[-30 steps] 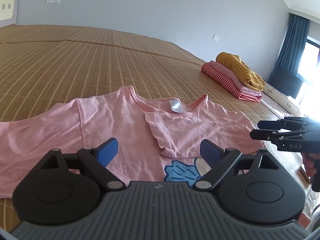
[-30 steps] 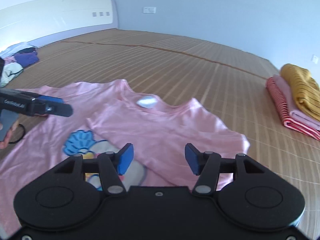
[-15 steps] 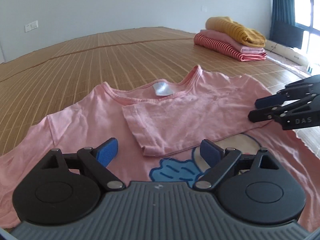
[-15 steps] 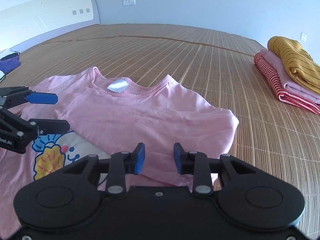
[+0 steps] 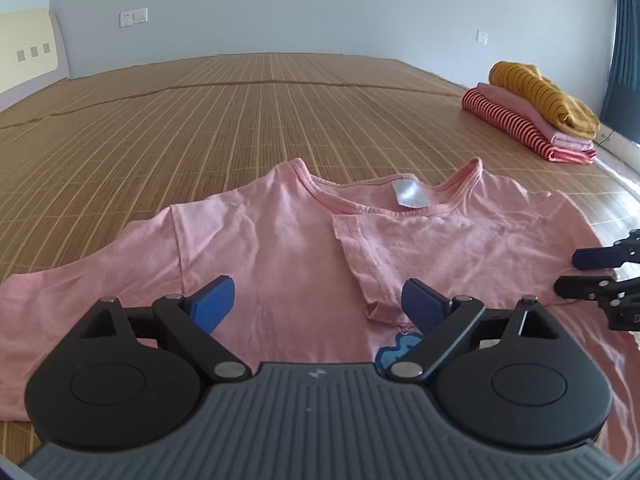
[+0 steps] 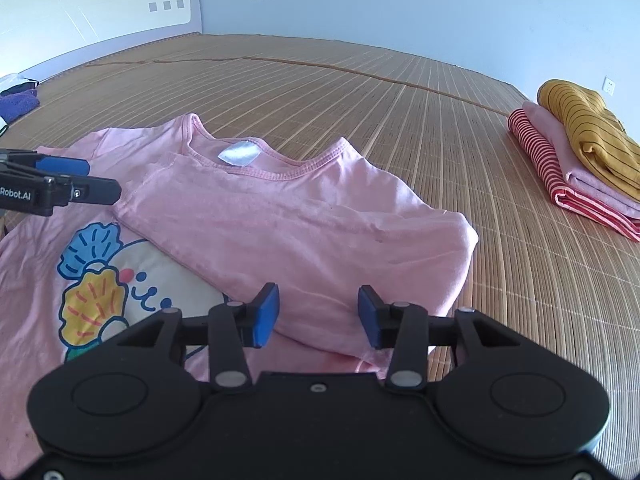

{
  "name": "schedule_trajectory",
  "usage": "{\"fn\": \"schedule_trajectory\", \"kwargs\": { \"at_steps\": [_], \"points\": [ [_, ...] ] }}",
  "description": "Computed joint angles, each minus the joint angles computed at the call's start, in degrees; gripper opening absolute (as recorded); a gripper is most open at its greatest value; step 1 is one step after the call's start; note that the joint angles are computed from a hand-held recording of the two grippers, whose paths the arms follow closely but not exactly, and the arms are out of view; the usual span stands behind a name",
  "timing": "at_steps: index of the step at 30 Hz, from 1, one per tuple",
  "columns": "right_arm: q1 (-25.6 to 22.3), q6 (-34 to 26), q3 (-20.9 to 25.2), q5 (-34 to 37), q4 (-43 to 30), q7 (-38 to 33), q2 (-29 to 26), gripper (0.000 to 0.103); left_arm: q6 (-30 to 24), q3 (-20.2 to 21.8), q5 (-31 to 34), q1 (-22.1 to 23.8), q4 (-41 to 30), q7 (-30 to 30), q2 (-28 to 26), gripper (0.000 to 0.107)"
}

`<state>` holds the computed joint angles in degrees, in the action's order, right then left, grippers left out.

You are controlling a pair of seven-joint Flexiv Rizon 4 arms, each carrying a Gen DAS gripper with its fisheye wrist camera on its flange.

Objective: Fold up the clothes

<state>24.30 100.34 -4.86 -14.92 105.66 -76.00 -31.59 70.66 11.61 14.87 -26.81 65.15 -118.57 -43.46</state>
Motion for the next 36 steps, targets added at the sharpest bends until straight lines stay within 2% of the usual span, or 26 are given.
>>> {"fn": "schedule_trajectory", "kwargs": {
  "at_steps": [5, 7, 9, 12, 16, 19, 21, 22, 24, 25, 27, 28, 29, 33, 34, 36],
  "points": [
    [-1.7, -0.6, 2.0, 0.0, -0.5, 0.2, -0.2, 0.049, 0.8, 1.8, 1.7, -0.7, 2.0, -1.6, 1.4, 0.096],
    [-1.4, -0.6, 1.6, -0.1, -0.4, 0.3, -0.2, 0.05, 1.0, 3.6, 3.2, -1.6, 3.0, -3.4, 2.5, 0.096],
    [-1.0, -0.4, 1.0, -0.1, -0.3, 0.4, -0.2, 0.051, 1.9, 3.5, 3.6, -1.0, 5.7, -4.5, 4.8, 0.096],
    [-1.0, -0.3, 1.0, 0.0, -0.3, 0.5, -0.2, 0.052, 4.8, 5.5, 4.1, -0.5, 11.2, -10.4, 9.5, 0.096],
    [-1.3, -0.2, 1.2, 0.0, -0.4, 0.6, -0.3, 0.053, 4.5, 8.8, 4.2, 0.9, 18.2, -21.4, 15.9, 0.096],
    [-1.1, -0.1, 0.8, 0.0, -0.5, 0.5, -0.5, 0.055, 12.1, 7.2, 0.7, 6.4, 28.3, -26.2, 20.9, 0.096],
    [-0.7, -0.3, 0.5, 1.1, -0.8, -0.4, -0.6, 0.057, 13.4, 12.2, 5.0, 4.8, 31.2, -33.0, 22.7, 0.096],
    [1.3, 0.1, -1.5, 0.8, 0.1, 1.2, -0.2, 0.057, 13.4, 15.1, 7.8, 3.4, 31.8, -35.7, 23.3, 0.096],
    [5.6, 0.6, -5.7, 1.2, 1.6, 3.3, 0.5, 0.057, 11.1, 18.6, 13.5, 1.3, 32.2, -38.8, 24.4, 0.096],
    [5.9, 0.4, -5.7, 2.2, 1.5, 2.6, 0.5, 0.058, 8.5, 18.9, 15.1, 1.1, 32.3, -39.0, 24.9, 0.096],
    [4.8, 0.5, -4.8, 1.0, 1.3, 3.1, 0.4, 0.058, 3.0, 19.4, 18.2, 0.4, 31.9, -40.3, 25.6, 0.095],
    [2.4, -0.1, -2.4, 2.1, 0.0, 0.6, -0.1, 0.058, 0.8, 19.1, 19.3, 0.3, 31.7, -40.5, 25.8, 0.095],
    [1.7, -0.1, -1.9, 0.8, 0.0, 1.4, -0.1, 0.058, -1.1, 18.2, 20.0, 0.8, 31.4, -39.1, 25.9, 0.095],
    [1.9, 0.2, -2.1, 0.9, 0.0, 1.4, -0.3, 0.059, -12.0, 17.6, 28.6, -1.9, 26.6, -39.5, 24.4, 0.094],
    [2.0, 0.2, -2.3, 0.9, 0.0, 1.4, -0.3, 0.059, -12.6, 16.7, 28.9, -1.3, 26.1, -38.9, 24.1, 0.091],
    [2.0, 0.4, -2.4, 1.0, 0.0, 1.3, -0.4, 0.059, -12.4, 14.9, 28.7, 0.5, 25.7, -38.9, 23.6, 0.078]
  ]
}}
